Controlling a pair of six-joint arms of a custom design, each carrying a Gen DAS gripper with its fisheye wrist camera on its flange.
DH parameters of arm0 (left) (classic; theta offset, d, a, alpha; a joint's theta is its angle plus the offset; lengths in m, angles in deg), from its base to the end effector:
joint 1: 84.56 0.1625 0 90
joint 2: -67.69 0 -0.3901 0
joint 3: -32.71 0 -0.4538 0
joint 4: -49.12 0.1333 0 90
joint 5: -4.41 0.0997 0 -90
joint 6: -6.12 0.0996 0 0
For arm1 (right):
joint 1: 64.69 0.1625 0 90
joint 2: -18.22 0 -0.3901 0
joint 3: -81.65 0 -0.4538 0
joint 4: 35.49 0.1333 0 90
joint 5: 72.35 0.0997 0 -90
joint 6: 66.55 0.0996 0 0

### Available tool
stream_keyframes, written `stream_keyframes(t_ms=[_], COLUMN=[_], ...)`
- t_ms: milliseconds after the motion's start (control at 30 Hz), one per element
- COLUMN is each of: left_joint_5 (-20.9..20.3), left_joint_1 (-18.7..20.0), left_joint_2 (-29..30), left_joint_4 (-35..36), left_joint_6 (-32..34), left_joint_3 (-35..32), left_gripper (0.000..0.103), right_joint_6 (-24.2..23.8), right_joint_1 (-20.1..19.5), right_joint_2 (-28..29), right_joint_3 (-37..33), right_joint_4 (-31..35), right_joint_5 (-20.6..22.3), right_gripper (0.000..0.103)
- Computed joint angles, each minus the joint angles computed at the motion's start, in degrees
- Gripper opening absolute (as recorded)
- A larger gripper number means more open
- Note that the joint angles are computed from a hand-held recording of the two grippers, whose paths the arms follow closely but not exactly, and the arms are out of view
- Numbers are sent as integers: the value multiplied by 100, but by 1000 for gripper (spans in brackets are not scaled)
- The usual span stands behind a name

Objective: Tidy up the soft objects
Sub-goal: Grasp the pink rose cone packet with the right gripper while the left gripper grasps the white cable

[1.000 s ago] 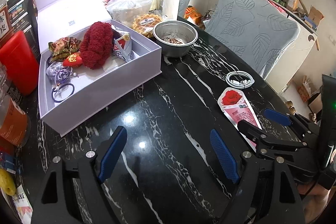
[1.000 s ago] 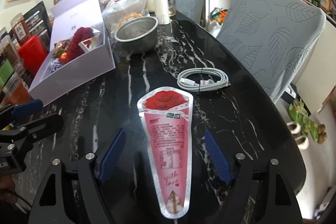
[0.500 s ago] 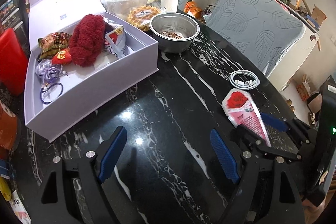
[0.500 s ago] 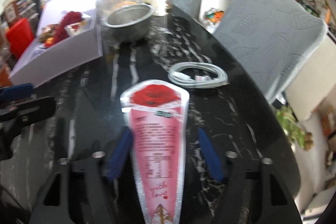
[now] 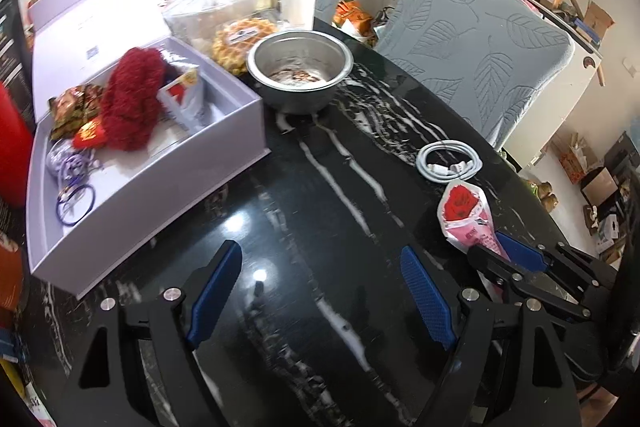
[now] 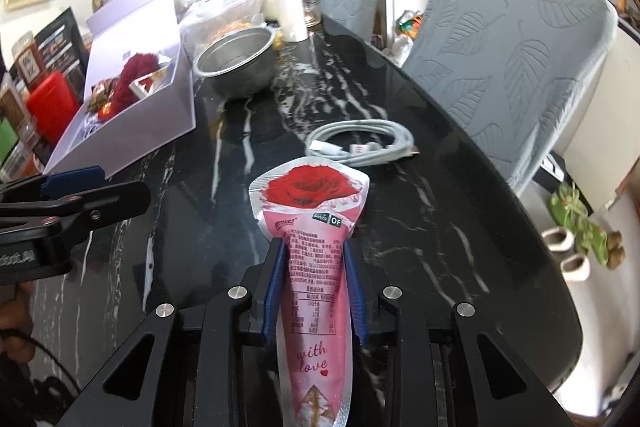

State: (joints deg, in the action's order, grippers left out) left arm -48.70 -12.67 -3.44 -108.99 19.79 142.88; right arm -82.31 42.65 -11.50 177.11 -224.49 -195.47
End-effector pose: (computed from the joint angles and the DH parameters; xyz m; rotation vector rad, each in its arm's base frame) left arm -0.0044 -0.6346 0.2246 0.4654 2.4059 -0.6640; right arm 0.2703 -0.6011 -0.0729 0.4945 -2.4360 0.7496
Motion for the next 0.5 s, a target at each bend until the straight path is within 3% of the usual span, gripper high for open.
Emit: stream_keyframes(t_ms=[500], left_joint_5=[-409], left_joint_1=[-221], left_joint_2=[1029], left_joint_4=[414], left_joint_6=[278], left_joint_3=[-826], left_gripper=[82], right_joint_6=[201], right_joint_1=[-315], right_joint_2=[-664], right_joint_3=[508], right_joint_4=[-308], right_joint_5=[-32], right_gripper=[29])
